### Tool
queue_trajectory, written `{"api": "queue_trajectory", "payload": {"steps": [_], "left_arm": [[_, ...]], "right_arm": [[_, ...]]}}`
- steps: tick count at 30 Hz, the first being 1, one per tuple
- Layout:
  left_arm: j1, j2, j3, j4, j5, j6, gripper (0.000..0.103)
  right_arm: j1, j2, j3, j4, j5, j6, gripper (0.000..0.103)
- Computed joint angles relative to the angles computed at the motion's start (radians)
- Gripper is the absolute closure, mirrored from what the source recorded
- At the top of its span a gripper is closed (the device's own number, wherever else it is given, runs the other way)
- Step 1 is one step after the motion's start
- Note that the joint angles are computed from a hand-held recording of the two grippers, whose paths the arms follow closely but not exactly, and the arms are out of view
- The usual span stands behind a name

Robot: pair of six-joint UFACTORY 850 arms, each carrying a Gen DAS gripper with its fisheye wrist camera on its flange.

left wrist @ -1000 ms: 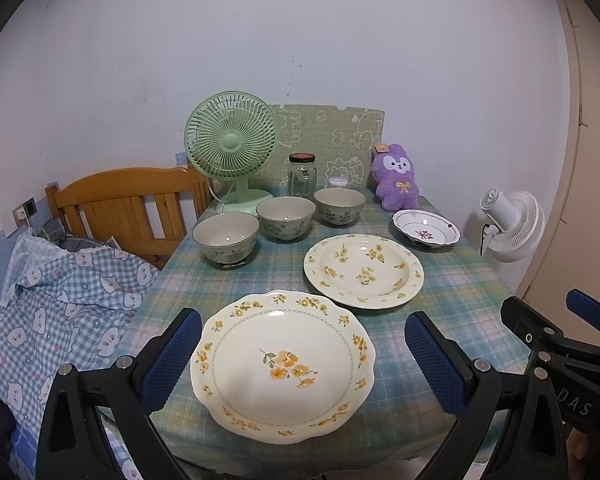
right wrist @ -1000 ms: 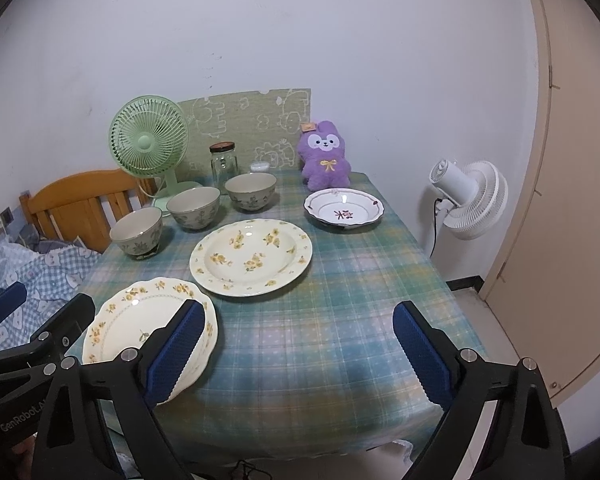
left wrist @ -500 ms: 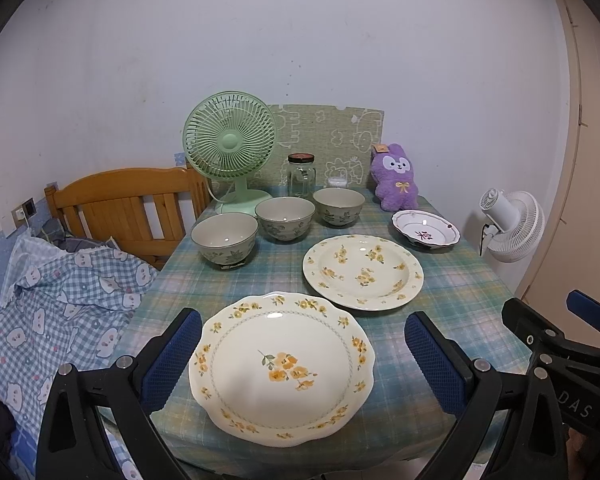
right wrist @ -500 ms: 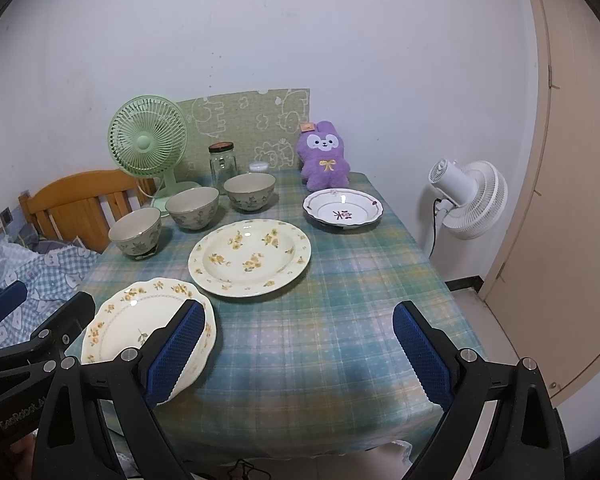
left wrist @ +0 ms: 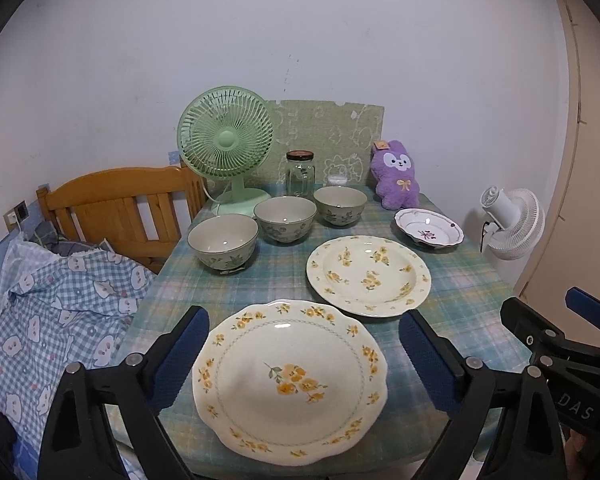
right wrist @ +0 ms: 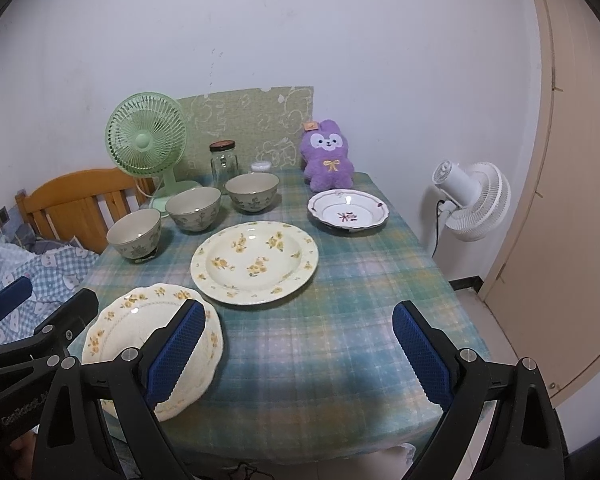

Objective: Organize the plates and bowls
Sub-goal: 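Grasp the large yellow-flower plate rim with both tools and lift it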

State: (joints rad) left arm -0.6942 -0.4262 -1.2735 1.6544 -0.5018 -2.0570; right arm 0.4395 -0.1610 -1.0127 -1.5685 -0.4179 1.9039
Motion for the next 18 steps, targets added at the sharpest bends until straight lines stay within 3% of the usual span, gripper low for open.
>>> {"api": "queue_trajectory", "payload": {"steps": [6, 12, 18], "left_arm": [[0.039, -0.029, -0.017, -0.065, 0.023, 0.1, 0.015], [0.102, -0.062, -0.029, -0.138, 0.097, 0.192, 0.02], [0.159, -0.123, -0.063, -0.305, 0.155, 0.378, 0.022]], "right_arm": [[0.022, -0.085, -0.081, 0.105, 0.013, -0.09, 0.008], [0.041, -0.2, -0.19, 0.284, 0.023, -0.242, 0.013], [0.05, -0.31, -0.28, 0.508, 0.024, -0.428, 0.021]]}}
